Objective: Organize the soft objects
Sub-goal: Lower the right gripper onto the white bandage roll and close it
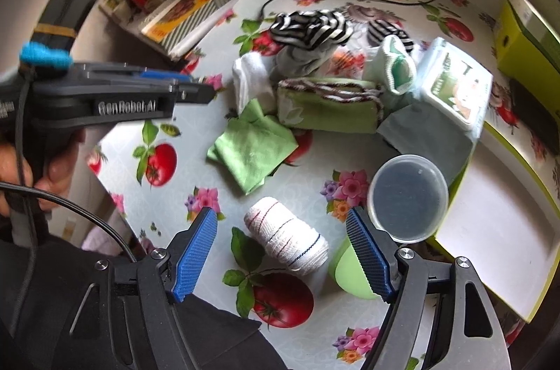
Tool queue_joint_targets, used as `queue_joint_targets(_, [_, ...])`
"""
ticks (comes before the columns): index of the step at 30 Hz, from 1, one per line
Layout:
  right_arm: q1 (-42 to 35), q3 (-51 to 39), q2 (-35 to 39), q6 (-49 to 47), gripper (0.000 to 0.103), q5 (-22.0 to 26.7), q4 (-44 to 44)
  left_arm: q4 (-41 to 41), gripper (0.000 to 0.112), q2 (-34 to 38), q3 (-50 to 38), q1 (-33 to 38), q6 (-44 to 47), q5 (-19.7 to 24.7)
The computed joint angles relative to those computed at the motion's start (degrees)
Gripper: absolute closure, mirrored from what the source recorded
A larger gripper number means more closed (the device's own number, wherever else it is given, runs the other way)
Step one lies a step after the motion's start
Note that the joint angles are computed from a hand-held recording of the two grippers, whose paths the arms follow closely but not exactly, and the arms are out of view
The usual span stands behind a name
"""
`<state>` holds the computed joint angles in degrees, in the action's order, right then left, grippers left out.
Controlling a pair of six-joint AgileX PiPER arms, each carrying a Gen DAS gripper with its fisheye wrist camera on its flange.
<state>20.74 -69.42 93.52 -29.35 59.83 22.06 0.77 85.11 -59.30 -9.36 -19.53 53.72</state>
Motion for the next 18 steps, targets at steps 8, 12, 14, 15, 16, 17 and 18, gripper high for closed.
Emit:
queue_joint_targets(8, [5.16, 1.02, 3.49, -8.56, 0.026, 0.09, -5.48, -2.37, 0.077, -0.89, 1.33, 3.76, 1.46, -0.36])
queue_joint_targets(12, [7.51, 1.06, 6.18, -11.92, 0.026, -0.15, -7.19, -3.24, 0.077, -1.54, 2.28, 5.08, 2.17, -0.42])
queue_joint_targets(14, [7.85, 0.28, 8.04, -13.25, 0.026, 0.28, -6.91, -3.86, 0.077, -1.83, 2.90, 5.85, 2.63, -0.43])
queue_joint_targets(15, [7.85, -0.12, 8.70, -13.52, 0.026, 0.63, -6.80, -4.10, 0.077, -1.98, 3.29, 6.26, 2.88, -0.51])
queue_joint_targets(16, [7.72, -0.62, 9.50, -14.09, 0.026, 1.00, -6.45, -4.37, 0.077, -2.05, 3.57, 6.63, 3.11, -0.54])
queue_joint_targets(17, [7.50, -1.23, 10.24, -14.51, 0.026, 1.46, -6.08, -4.51, 0.077, -2.15, 3.82, 6.84, 3.17, -0.58])
queue_joint_targets(18, [7.20, -1.99, 11.05, -14.76, 0.026, 1.97, -5.77, -4.80, 0.077, -2.21, 4.08, 7.23, 3.28, -0.55])
